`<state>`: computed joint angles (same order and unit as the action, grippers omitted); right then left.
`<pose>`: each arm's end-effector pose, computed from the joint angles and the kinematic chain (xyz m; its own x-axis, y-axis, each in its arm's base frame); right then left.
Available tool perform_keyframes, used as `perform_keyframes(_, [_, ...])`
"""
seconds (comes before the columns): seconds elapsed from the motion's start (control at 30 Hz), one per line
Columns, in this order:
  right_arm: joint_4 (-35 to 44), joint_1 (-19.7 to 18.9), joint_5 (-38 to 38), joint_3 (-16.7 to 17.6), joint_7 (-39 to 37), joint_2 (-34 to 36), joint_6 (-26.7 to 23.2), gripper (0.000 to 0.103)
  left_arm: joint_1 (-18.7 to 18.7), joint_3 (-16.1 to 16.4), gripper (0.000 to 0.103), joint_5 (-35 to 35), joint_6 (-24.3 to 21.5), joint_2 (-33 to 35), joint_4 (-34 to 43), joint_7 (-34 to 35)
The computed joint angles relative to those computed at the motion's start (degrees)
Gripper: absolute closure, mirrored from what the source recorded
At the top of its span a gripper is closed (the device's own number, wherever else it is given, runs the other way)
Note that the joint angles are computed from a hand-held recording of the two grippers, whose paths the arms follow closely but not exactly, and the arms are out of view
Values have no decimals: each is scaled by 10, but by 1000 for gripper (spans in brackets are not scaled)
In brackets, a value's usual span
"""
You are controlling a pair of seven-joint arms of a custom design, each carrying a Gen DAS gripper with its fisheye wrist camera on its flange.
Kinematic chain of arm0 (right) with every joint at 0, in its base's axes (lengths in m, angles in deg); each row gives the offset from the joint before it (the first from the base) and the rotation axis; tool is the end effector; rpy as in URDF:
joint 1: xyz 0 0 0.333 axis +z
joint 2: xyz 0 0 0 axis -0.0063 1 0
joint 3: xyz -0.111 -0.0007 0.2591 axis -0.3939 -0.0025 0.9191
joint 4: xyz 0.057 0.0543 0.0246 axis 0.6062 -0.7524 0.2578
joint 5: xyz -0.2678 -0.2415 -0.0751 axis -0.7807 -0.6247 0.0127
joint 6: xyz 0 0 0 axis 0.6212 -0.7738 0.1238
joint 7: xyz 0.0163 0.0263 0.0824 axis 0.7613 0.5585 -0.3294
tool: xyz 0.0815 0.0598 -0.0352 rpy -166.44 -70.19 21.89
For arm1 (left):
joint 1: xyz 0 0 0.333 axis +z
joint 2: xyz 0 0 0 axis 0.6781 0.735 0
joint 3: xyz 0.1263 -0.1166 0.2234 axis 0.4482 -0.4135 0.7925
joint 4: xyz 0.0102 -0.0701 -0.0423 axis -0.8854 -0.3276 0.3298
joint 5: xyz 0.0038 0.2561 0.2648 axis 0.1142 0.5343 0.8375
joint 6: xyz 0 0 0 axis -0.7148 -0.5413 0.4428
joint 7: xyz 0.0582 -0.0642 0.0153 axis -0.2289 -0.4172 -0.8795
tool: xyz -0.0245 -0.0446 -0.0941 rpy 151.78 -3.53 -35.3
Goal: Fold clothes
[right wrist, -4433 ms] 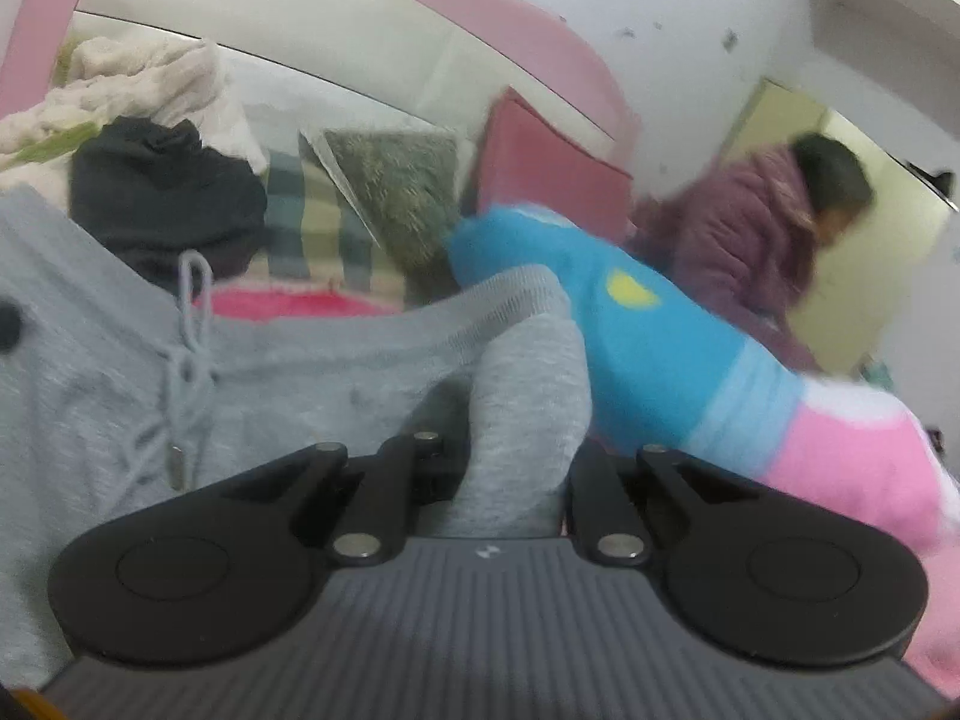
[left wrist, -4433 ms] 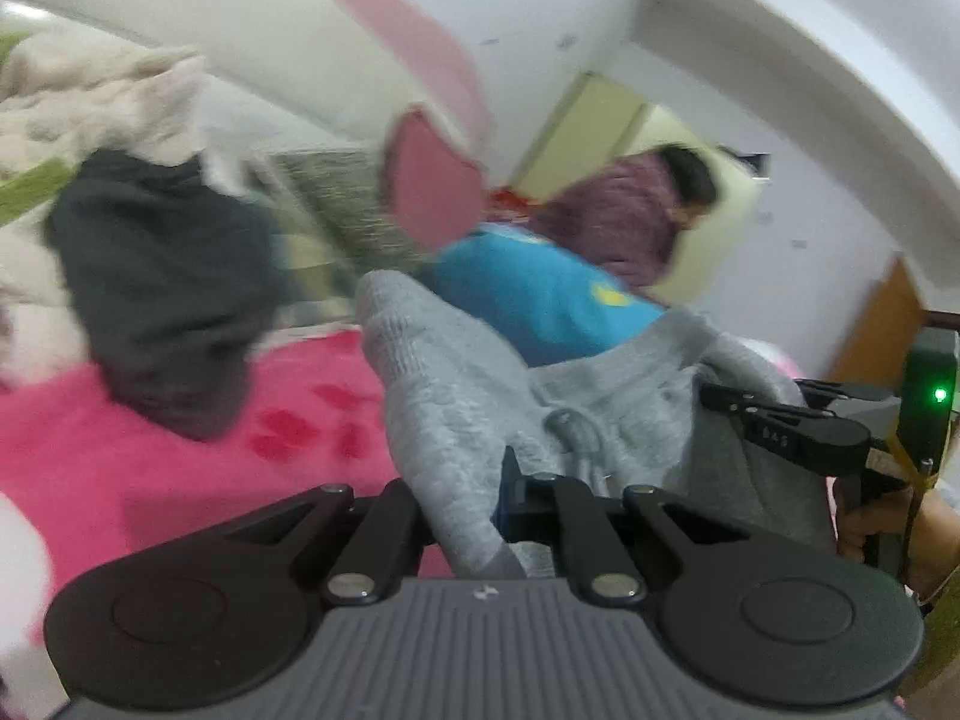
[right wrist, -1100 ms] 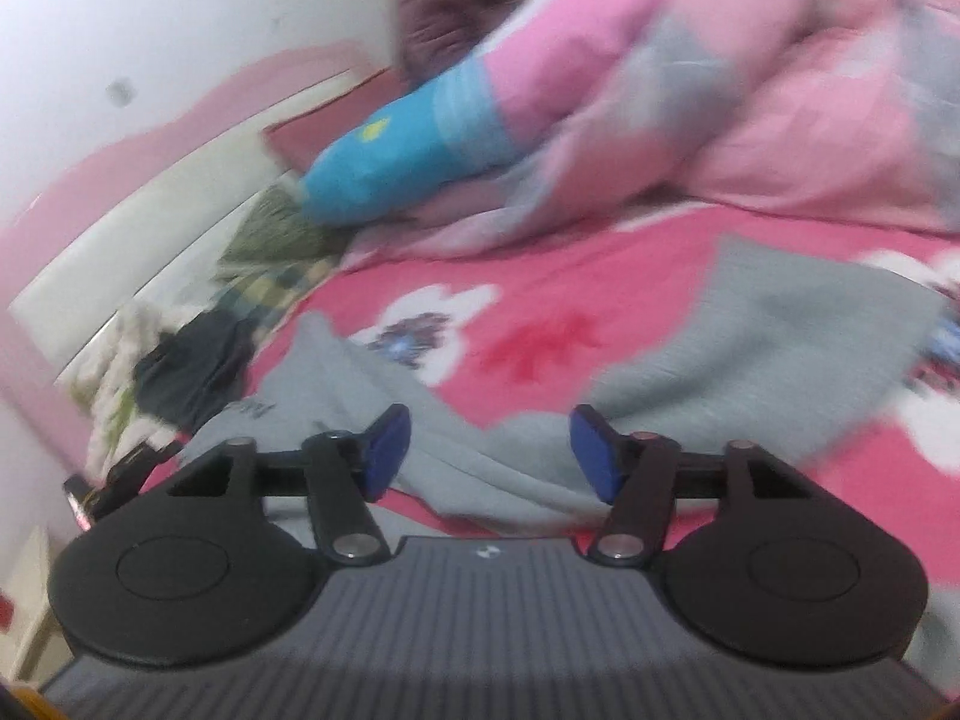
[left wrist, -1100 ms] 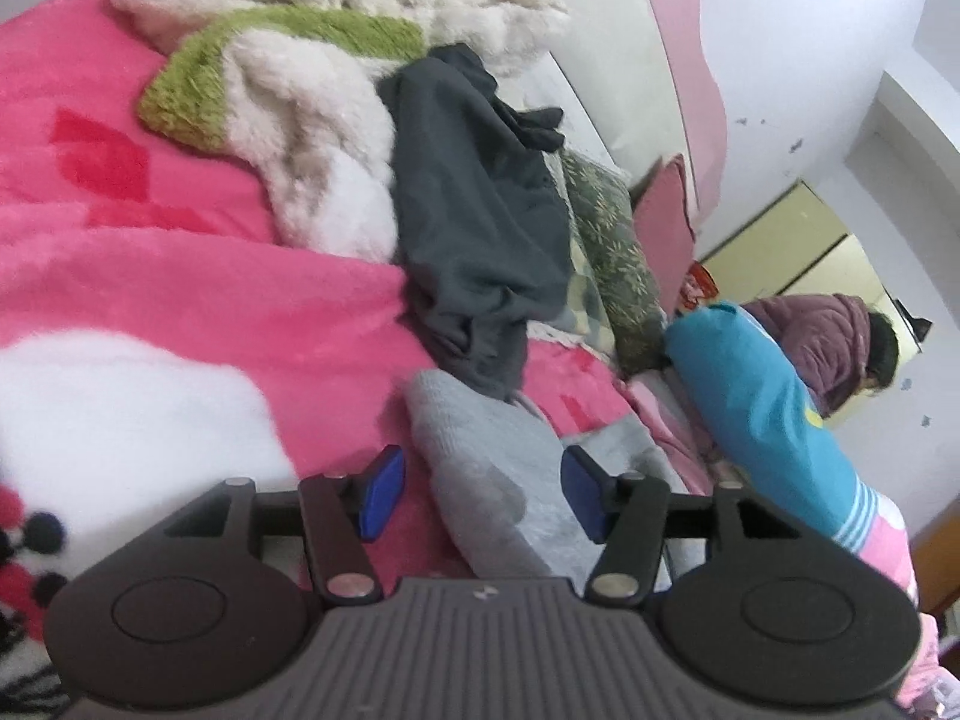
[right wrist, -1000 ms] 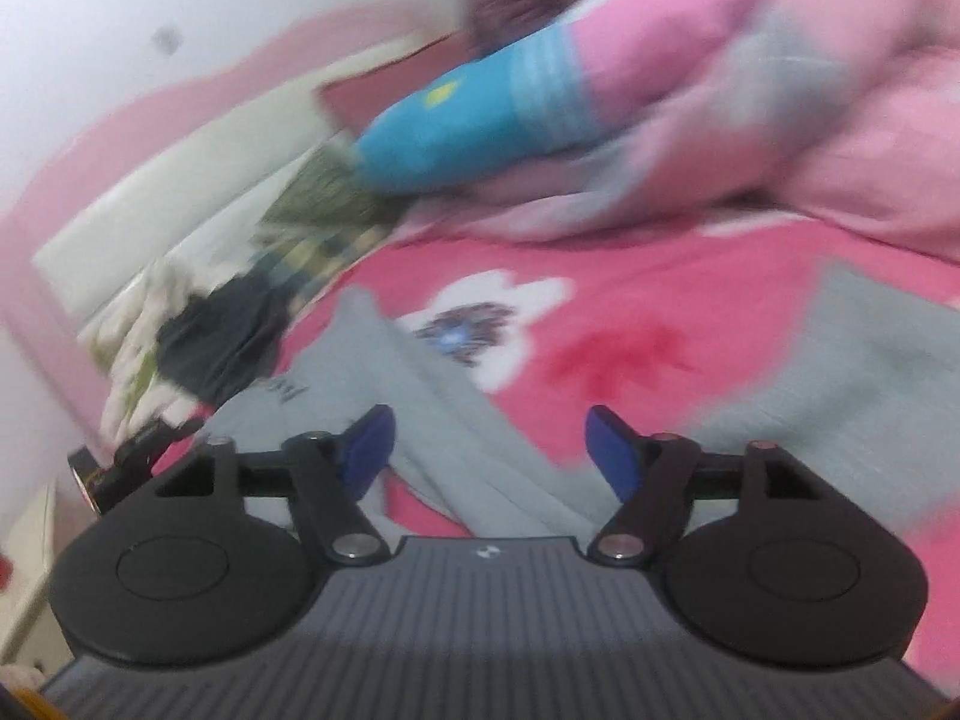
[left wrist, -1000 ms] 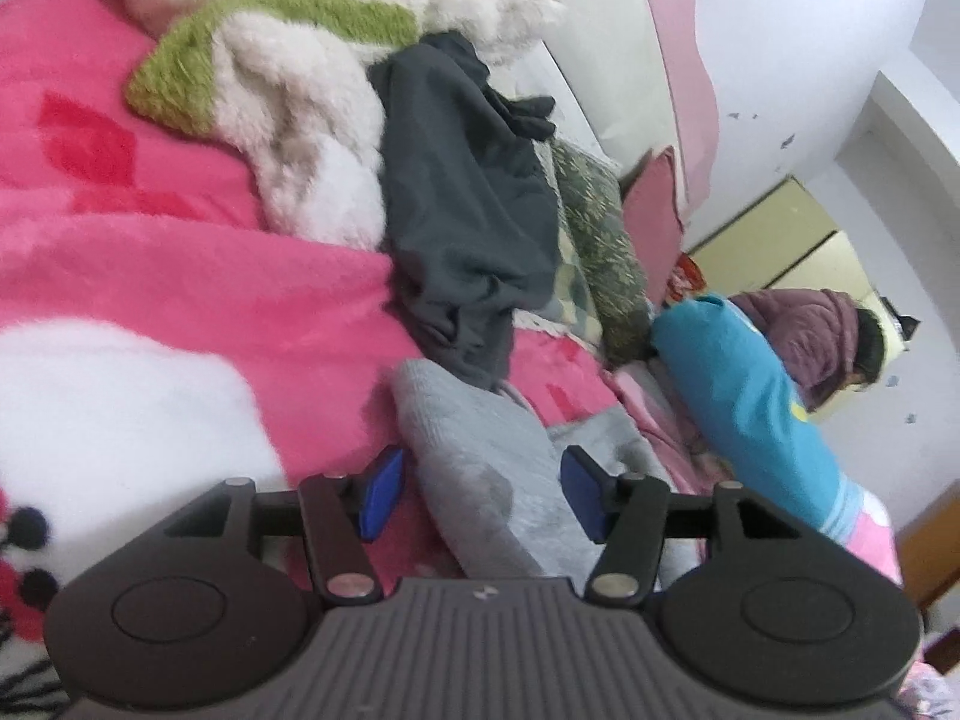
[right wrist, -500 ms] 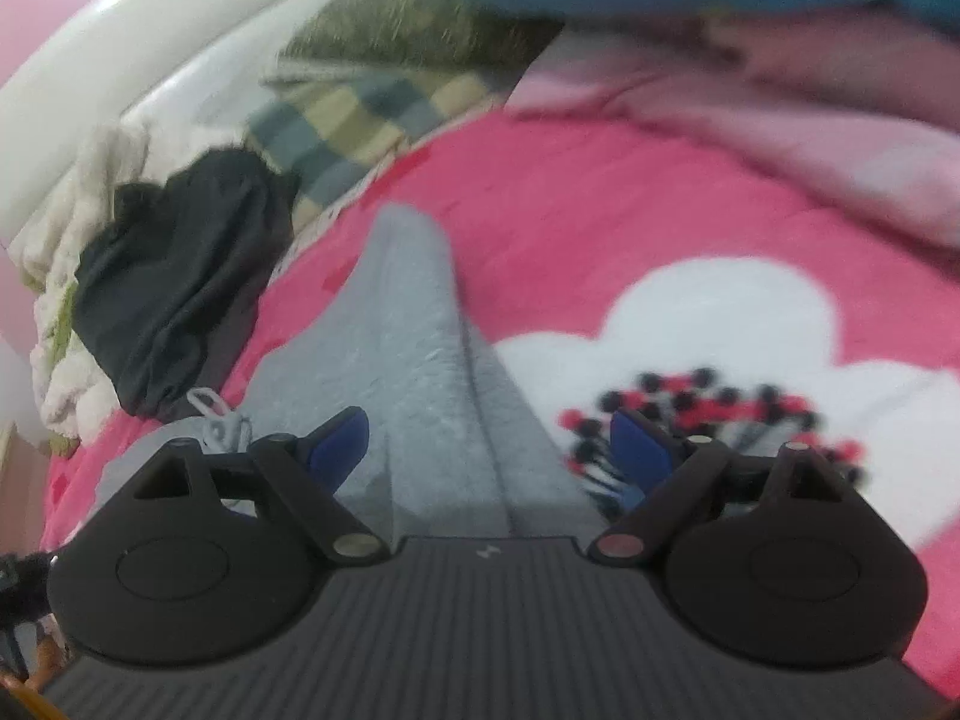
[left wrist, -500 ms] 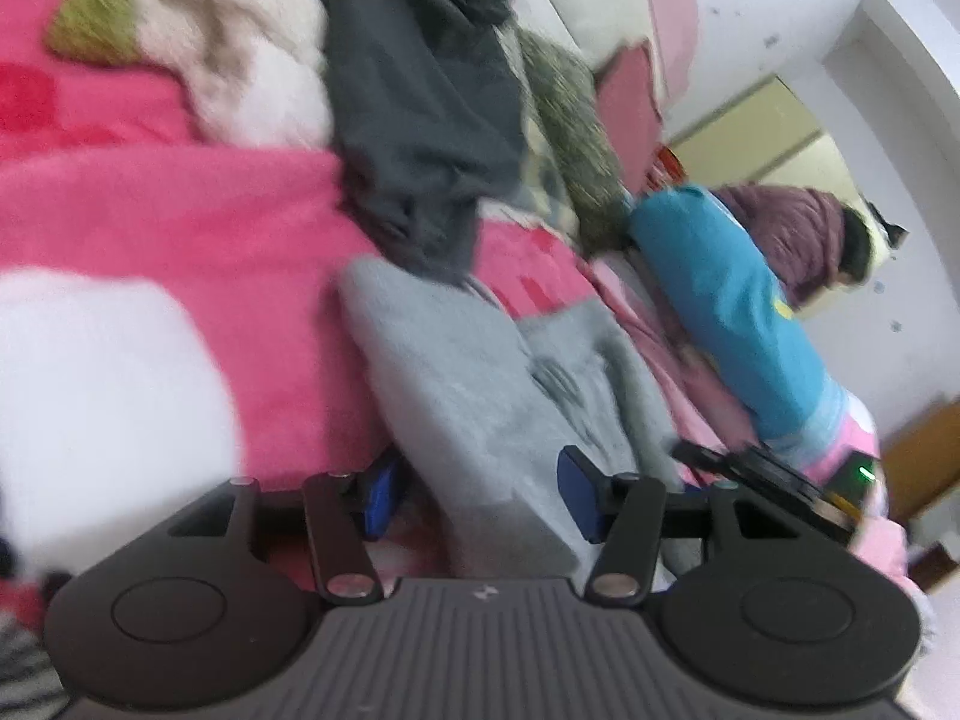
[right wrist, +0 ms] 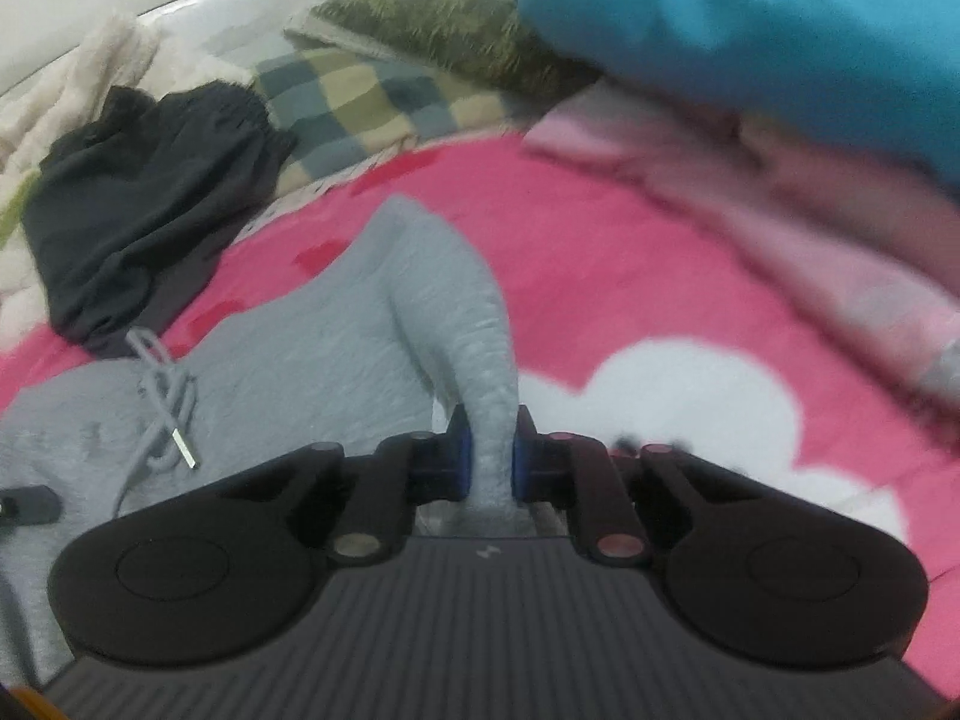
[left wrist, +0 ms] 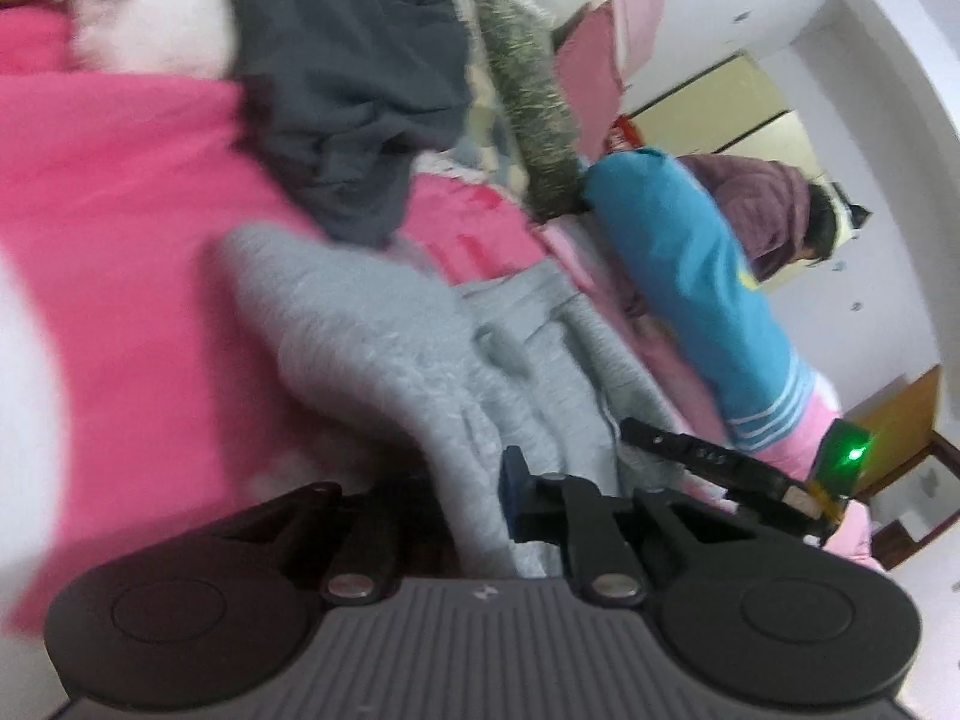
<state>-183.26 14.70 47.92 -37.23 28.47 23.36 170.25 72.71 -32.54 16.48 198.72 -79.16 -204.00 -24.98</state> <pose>0.5554 0.1699 0.5234 0.6451 -0.7622 -0.0542 -0.5369 -0.4017 -0.7419 0.3198 -0.3528 0.4478 0.1697 -0.6108 0.7734 -0.4421 -0.7485 -0.4942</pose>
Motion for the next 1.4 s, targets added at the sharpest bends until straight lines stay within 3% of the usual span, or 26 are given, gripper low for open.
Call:
perform_keyframes(0.27, [71,-2,-21,3,-9,52,43,93,81,-55,93,-1,6,-1,56,17])
perform_keyframes(0.43, [119,1,-52,3,4,111,61,94,57,-51,93,42,-70,69,85,66])
perform_keyframes(0.57, [130,-2,-83,-1,44,136,44,92,52,-34,85,44,-22,78,57,39])
perform_keyframes(0.7, [126,-11,-70,-1,69,117,33,75,45,-23,78,8,19,51,21,16])
perform_keyframes(0.83, [84,-27,23,17,3,56,42,71,53,-29,75,-31,45,35,0,1])
perform_keyframes(0.97, [48,-23,102,8,-40,-5,-34,70,63,-39,74,-74,83,-2,-22,-12])
perform_keyframes(1.07, [35,-13,97,1,-25,-27,-110,70,54,-35,80,-81,60,-54,-27,-7])
perform_keyframes(1.17, [20,5,109,4,-41,-38,-145,70,34,-18,84,-54,21,-54,-20,8])
perform_keyframes(1.23, [16,15,108,8,-34,-37,-168,70,25,-10,74,-42,7,-47,-18,7])
perform_keyframes(1.3, [8,24,102,10,-23,-38,-192,70,31,-10,66,-53,25,-33,-29,-21])
perform_keyframes(1.37, [-11,31,91,14,-21,-46,-209,70,45,-20,77,-64,41,-35,-36,-41])
perform_keyframes(1.4, [-24,35,81,16,-21,-53,-212,70,42,-17,87,-55,28,-29,-32,-32])
